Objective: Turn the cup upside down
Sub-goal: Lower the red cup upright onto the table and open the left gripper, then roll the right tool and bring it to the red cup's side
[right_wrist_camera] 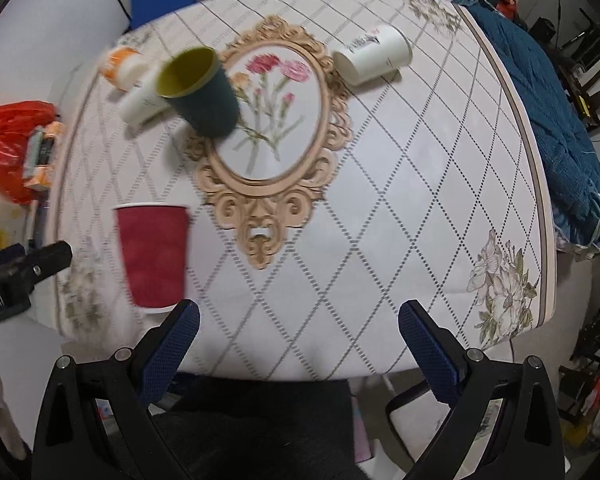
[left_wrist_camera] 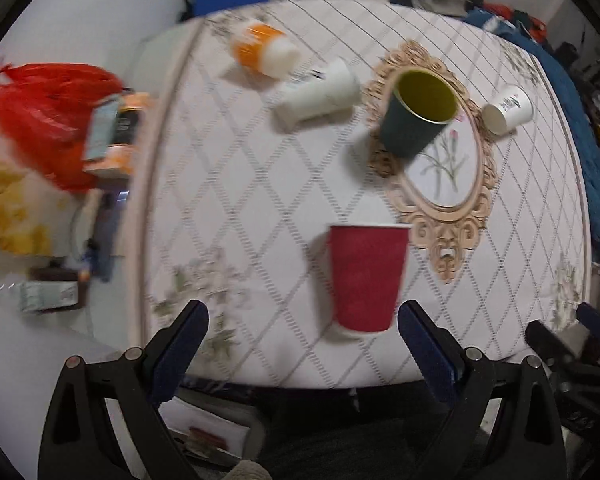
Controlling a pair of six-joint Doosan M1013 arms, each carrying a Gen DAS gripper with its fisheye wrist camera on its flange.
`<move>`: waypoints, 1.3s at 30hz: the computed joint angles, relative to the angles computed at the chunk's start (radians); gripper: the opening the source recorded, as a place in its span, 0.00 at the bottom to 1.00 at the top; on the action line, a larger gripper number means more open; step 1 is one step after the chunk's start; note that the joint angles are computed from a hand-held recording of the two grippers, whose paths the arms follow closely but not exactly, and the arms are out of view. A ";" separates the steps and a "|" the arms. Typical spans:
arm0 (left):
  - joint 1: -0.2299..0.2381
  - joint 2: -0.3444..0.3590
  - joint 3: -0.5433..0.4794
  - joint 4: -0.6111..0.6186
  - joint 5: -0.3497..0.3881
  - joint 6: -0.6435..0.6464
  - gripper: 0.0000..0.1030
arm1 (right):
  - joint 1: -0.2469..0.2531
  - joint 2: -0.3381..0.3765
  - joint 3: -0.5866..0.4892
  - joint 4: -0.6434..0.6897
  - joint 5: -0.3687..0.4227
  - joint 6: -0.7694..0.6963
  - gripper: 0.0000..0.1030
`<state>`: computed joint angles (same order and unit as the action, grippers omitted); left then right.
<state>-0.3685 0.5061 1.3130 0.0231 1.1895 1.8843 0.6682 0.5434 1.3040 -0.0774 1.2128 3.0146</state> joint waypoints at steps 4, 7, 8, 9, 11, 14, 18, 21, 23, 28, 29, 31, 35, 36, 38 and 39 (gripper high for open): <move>0.025 -0.034 0.035 0.006 -0.042 -0.009 0.94 | 0.026 0.007 -0.053 -0.026 0.007 0.032 0.99; 0.049 -0.050 0.047 -0.001 -0.045 -0.011 0.94 | 0.043 0.021 -0.101 -0.040 0.017 0.042 0.99; 0.056 -0.054 0.051 -0.001 -0.043 -0.012 0.94 | 0.047 0.025 -0.113 -0.044 0.019 0.044 0.99; 0.062 -0.057 0.055 -0.003 -0.040 -0.014 0.94 | 0.051 0.030 -0.123 -0.047 0.019 0.045 0.99; 0.069 -0.062 0.065 0.000 -0.040 -0.020 0.94 | 0.059 0.039 -0.143 -0.050 0.017 0.043 0.99; 0.076 -0.066 0.076 0.005 -0.038 -0.032 0.94 | 0.063 0.054 -0.167 -0.042 0.017 0.025 0.99; 0.081 -0.065 0.080 0.009 -0.038 -0.053 0.94 | 0.060 0.066 -0.187 -0.021 0.020 -0.018 0.99; 0.083 -0.049 0.073 0.019 -0.031 -0.087 0.94 | 0.051 0.078 -0.209 -0.017 0.048 -0.075 0.99; 0.085 -0.035 0.064 0.017 -0.021 -0.110 0.94 | 0.042 0.091 -0.234 -0.015 0.079 -0.155 0.99; 0.085 -0.007 0.058 0.044 -0.030 -0.196 0.94 | 0.024 0.132 -0.302 -0.067 0.145 -0.473 0.99; 0.085 -0.003 0.058 0.050 -0.032 -0.210 0.94 | 0.021 0.147 -0.325 -0.084 0.164 -0.570 0.99; 0.082 0.007 0.060 0.074 -0.032 -0.253 0.94 | 0.019 0.180 -0.372 -0.126 0.204 -0.754 0.99; 0.083 0.022 0.062 0.100 -0.022 -0.328 0.94 | 0.034 0.257 -0.472 -0.244 0.284 -1.203 0.99; 0.084 0.026 0.063 0.102 -0.017 -0.349 0.94 | 0.038 0.269 -0.485 -0.266 0.287 -1.293 0.99; 0.085 0.032 0.066 0.120 -0.007 -0.393 0.94 | 0.055 0.283 -0.487 -0.329 0.258 -1.518 0.99; 0.086 0.034 0.068 0.122 -0.003 -0.412 0.94 | 0.063 0.284 -0.476 -0.360 0.232 -1.625 0.99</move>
<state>-0.2823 0.5396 1.3813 0.1454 1.1861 1.4724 0.7312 0.8271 0.8282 -0.4372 1.4448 1.3892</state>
